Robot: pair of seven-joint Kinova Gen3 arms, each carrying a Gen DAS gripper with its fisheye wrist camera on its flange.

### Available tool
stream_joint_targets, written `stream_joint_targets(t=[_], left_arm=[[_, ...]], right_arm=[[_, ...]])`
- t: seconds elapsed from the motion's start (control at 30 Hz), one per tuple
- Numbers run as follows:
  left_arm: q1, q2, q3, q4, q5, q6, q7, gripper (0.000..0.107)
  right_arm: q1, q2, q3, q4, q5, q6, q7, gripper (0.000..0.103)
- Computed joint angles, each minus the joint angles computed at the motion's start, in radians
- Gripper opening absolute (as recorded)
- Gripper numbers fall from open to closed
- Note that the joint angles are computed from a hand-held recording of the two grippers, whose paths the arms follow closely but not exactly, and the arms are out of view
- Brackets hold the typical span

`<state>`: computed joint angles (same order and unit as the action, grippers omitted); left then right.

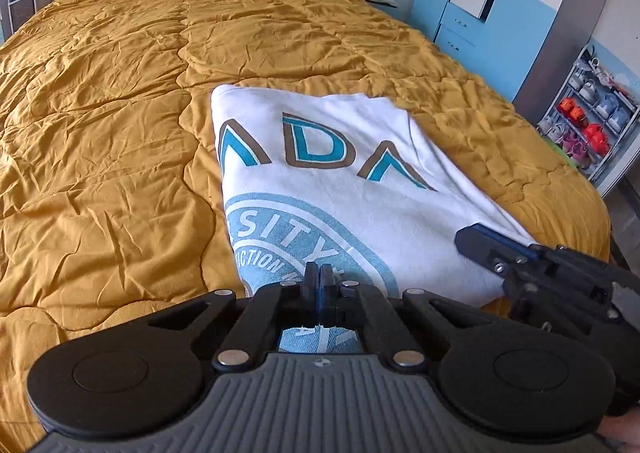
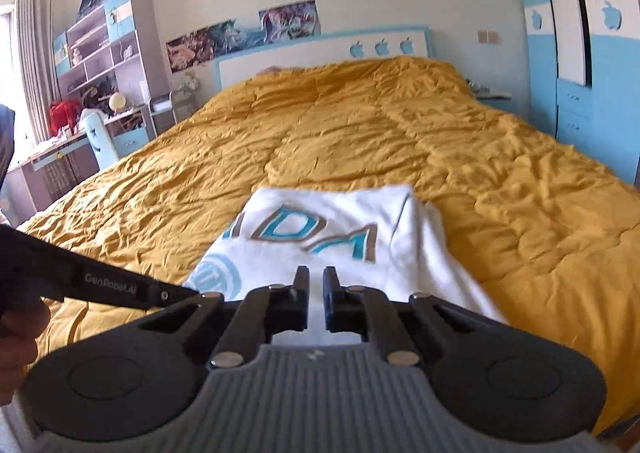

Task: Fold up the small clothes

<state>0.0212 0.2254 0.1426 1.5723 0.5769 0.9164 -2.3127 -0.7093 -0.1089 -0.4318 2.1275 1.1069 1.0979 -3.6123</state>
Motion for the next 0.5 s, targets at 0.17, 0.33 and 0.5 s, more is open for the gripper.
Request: stream_joint_targets(t=[0.17,0.33,0.5], left_arm=[[0.025,0.034,-0.009,-0.048,-0.078,0.056,0.101,0.000],[0.035,0.030,-0.001,-0.046,-0.107,0.045,0.116,0.000],[-0.030,0.043,0.007,-0.062,-0.022,0.098,0.039,0.006]], right_arm=[[0.006,0.021,0.029,-0.004,-0.084,-0.055,-0.005,0.000],[0.020,0.008,0.034,-0.029,-0.166,-0.023,0.094,0.000],[0.054,-0.063,0.031,-0.032,-0.243,0.028,0.167,0.000]])
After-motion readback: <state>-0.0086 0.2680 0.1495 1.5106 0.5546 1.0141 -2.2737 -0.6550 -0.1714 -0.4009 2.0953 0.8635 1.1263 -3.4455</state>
